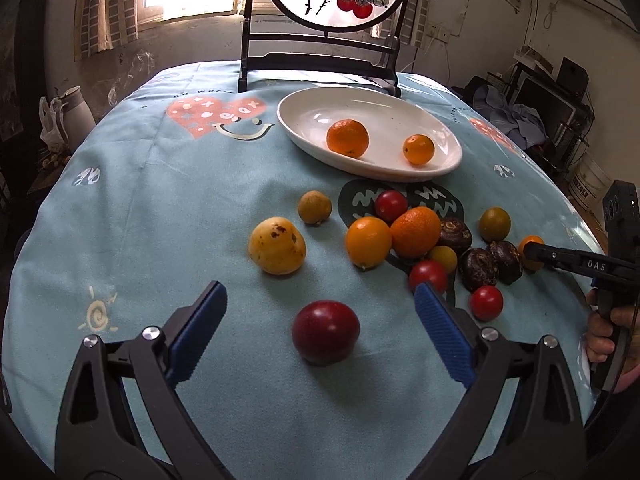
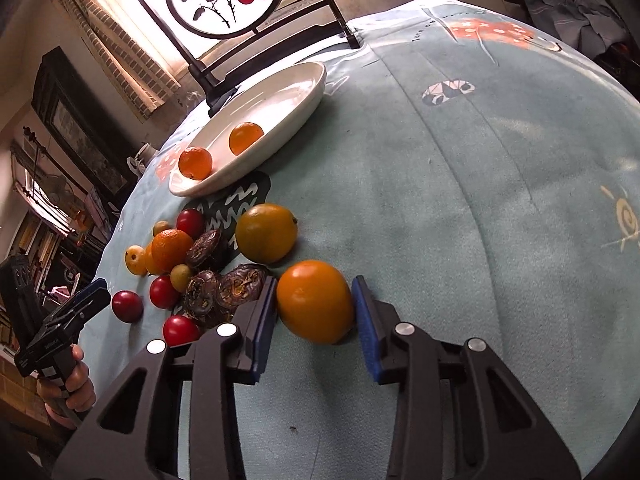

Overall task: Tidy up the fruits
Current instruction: 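Grasp the large orange with the right gripper while the left gripper grasps the red plum, then place the red plum on the plate with the left gripper while the right gripper places the orange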

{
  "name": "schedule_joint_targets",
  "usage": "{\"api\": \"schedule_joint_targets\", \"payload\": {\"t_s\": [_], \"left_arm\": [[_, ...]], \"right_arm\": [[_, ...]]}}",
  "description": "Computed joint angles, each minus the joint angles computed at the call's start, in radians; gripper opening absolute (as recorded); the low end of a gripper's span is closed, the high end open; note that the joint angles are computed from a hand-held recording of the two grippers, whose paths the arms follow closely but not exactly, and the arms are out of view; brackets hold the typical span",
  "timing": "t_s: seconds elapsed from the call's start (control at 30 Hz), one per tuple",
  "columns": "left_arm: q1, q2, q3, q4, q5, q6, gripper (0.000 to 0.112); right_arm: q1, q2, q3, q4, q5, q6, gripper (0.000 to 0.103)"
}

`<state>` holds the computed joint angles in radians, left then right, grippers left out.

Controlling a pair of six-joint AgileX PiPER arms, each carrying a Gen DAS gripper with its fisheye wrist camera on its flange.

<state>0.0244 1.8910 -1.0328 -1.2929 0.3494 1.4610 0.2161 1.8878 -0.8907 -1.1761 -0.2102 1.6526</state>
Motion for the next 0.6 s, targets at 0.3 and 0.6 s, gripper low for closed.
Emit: {"api": "schedule_joint_targets", "payload": {"t_s": [0.3,0.6], "left_arm": [[-0.05,0.035,-0.001,0.2,-0.07,-0.152,0.069],[-0.048,0.08,-0.062,0.362,-0.021,-0.33,0.045]], "right_arm": [[-0.004,0.004,0.002,0.011,-0.012,-0.011,0.038],[-0.006,0.004,0.001,0.007,-0.013,-0.008,0.038]]}}
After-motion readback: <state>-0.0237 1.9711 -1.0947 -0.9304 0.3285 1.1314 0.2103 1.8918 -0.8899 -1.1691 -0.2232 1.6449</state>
